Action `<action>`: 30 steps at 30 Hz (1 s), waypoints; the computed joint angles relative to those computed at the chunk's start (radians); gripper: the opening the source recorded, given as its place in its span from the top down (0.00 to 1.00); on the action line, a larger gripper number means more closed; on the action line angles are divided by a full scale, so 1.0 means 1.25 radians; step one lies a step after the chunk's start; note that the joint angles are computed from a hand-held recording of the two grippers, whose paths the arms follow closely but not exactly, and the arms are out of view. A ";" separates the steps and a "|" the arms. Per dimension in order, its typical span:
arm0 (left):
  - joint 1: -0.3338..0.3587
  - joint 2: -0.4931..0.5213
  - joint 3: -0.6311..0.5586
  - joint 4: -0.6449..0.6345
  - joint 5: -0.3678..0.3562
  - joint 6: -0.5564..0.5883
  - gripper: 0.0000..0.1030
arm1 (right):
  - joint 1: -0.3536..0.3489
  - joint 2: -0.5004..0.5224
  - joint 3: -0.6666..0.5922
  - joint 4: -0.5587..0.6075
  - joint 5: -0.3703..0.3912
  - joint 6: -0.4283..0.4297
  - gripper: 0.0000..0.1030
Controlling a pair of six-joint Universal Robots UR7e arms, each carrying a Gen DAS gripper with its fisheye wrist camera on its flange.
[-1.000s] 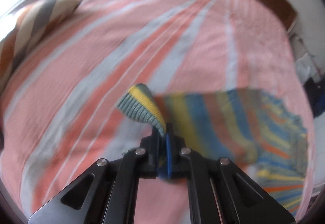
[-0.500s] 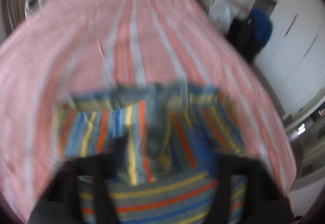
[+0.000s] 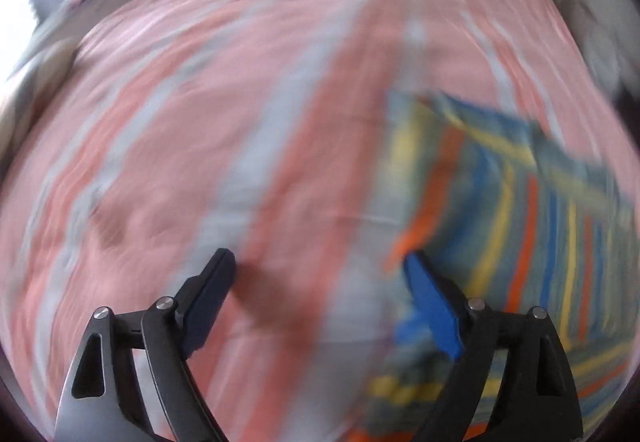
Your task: Fold small clothes
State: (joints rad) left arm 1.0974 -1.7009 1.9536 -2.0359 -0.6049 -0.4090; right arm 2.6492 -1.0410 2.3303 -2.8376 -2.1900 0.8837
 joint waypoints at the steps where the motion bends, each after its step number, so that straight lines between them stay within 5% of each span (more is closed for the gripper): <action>1: 0.003 -0.014 -0.006 -0.015 -0.018 -0.008 0.17 | 0.001 0.000 -0.001 0.003 -0.002 0.001 0.35; 4: 0.044 -0.029 -0.021 -0.122 -0.217 0.089 0.13 | -0.001 0.005 -0.004 0.005 -0.005 -0.003 0.35; 6: 0.042 -0.024 -0.024 -0.102 -0.245 0.118 0.11 | -0.003 0.009 -0.006 0.005 -0.006 -0.004 0.35; 9: 0.003 -0.010 0.017 -0.010 -0.078 0.145 0.18 | 0.001 0.010 -0.011 0.018 -0.013 0.000 0.35; 13: -0.043 -0.071 0.096 -0.006 0.052 0.161 0.18 | 0.014 -0.004 -0.013 0.054 -0.042 0.028 0.35; 20: -0.097 -0.273 0.115 0.167 0.013 0.063 0.14 | 0.010 -0.047 -0.002 0.123 -0.095 0.115 0.35; 25: -0.130 -0.360 0.162 0.149 0.029 0.115 0.05 | 0.008 -0.111 -0.046 0.396 -0.216 0.226 0.30; 28: -0.085 -0.330 0.190 0.009 0.049 0.211 0.05 | -0.046 -0.136 -0.062 0.528 -0.269 0.238 0.24; 30: -0.041 -0.296 0.219 -0.145 0.061 0.292 0.05 | -0.106 -0.148 -0.038 0.480 -0.291 0.179 0.24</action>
